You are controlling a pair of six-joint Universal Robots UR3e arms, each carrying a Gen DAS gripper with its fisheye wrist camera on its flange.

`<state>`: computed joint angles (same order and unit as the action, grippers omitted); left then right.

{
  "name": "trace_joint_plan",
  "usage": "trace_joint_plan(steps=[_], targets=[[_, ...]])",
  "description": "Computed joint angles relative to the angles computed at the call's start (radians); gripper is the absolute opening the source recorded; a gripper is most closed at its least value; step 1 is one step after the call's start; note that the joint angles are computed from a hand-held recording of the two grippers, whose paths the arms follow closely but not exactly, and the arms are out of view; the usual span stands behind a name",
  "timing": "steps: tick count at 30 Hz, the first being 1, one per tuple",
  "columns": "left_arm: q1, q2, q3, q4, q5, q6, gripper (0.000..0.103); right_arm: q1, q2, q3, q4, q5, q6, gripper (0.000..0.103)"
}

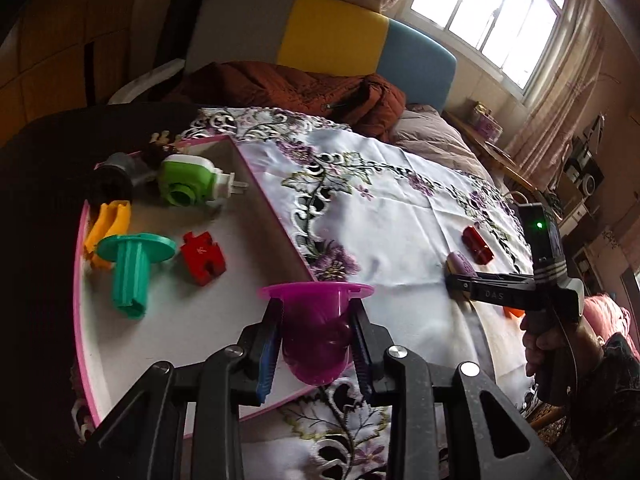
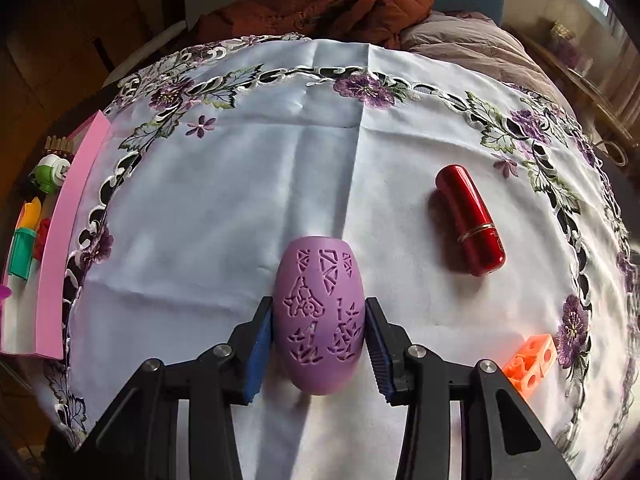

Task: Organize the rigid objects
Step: 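Carry the magenta cup into the tray and open the left gripper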

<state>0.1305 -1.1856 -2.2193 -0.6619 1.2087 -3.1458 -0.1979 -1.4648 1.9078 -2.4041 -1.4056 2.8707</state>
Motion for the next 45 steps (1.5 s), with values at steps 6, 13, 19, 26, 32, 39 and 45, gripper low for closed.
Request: trace_joint_plan(steps=[6,13,19,26,32,39,45], targets=[[0.282,0.197,-0.075,-0.217,-0.081,0.116,0.032,0.013,0.003,0.0,-0.017,-0.021,-0.013,0.044],[0.398,0.235,-0.12,-0.321,-0.056,0.196,0.032,0.016,0.001,0.002,-0.02,-0.026,-0.02,0.044],[0.337,0.106,-0.12,-0.215,0.024,0.152,0.032,0.019,0.001,0.001,-0.023,-0.033,-0.021,0.044],[0.274,-0.038,-0.115,0.002,0.105,0.095,0.032,0.023,0.001,0.003,-0.03,-0.04,-0.024,0.044],[0.259,-0.065,-0.099,0.017,0.126,0.085,0.033,0.024,0.002,0.001,-0.029,-0.041,-0.022,0.044],[0.253,-0.005,-0.113,-0.022,0.131,0.083,0.037,0.027,0.002,0.0,-0.032,-0.046,-0.024,0.044],[0.259,0.06,-0.12,-0.053,0.142,0.075,0.037,0.033,0.001,0.005,-0.041,-0.054,-0.028,0.044]])
